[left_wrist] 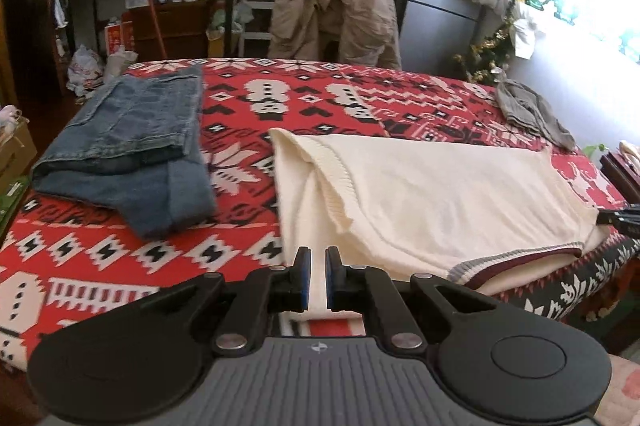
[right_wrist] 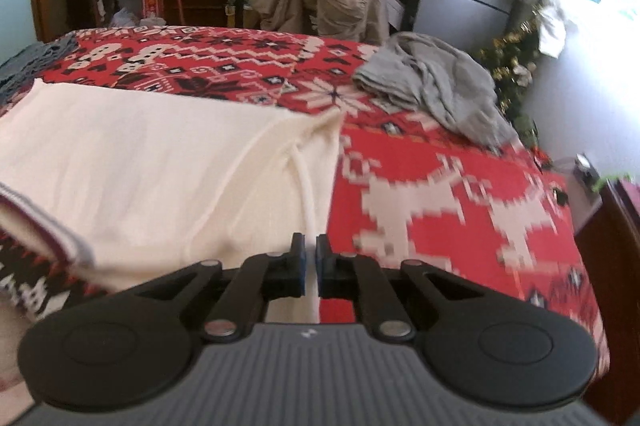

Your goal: Fold clothes

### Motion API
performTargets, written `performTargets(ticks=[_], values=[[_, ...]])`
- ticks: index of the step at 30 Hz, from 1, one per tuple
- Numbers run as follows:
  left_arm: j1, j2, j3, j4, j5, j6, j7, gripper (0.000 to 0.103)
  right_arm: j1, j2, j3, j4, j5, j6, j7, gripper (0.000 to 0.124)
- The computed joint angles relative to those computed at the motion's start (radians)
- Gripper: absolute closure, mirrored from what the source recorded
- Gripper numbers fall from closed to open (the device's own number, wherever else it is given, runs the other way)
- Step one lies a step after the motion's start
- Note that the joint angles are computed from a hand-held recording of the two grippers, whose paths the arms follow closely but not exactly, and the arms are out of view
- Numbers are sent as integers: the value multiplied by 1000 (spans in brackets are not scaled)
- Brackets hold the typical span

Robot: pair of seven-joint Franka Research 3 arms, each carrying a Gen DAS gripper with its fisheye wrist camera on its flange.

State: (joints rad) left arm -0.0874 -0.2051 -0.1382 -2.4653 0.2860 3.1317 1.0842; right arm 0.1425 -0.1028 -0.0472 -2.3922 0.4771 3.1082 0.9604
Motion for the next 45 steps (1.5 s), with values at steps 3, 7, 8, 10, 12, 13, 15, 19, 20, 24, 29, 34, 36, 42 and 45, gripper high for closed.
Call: performTargets(ticks=[3,7,8,10,12,13,15,19,20,24,29,34,36,42,45], values=[[0,7,-4,5,3,4,-2,96,2,-61,-4,-61,16,0,16,117],[8,8,-9,4,8,3,-14,96,39,-108,-45,-88,49,-16,0,116],[14,5,-13,1,10,3,-24,96,61,-106,-66,-78,77,-15,-19,116],[24,0,-19,-3,16,3,-42,96,98,-80,-103,-33,141,-6,-66,116],[36,-6,-28,-4,27,-2,-59,96,115,-15,-120,47,210,-6,-121,115],[44,-9,-33,-5,36,-4,-68,96,116,21,-122,91,248,-8,-151,115],[64,-23,-46,-12,61,-6,-87,96,85,98,-103,179,228,-35,-121,115],[80,-47,-53,-27,84,-15,-118,96,46,228,-74,321,130,-99,-37,115],[75,-53,-46,-33,82,-18,-118,96,45,251,-76,339,83,-106,2,115],[58,-60,-24,-42,72,-32,-108,96,40,278,-74,352,-40,-103,115,115],[23,-38,6,-35,37,-25,-74,96,45,171,-85,214,-264,-87,237,116],[-1,-14,21,-23,5,-6,-38,96,-10,47,-36,88,-293,-115,284,116],[0,-8,20,-20,-2,1,-32,96,-34,11,-14,55,-286,-128,282,115],[33,-25,-7,-33,14,-1,-49,96,-86,-76,20,-9,-298,-167,289,115],[59,-36,-24,-42,33,5,-77,96,-118,-106,35,-28,-325,-154,334,115]])
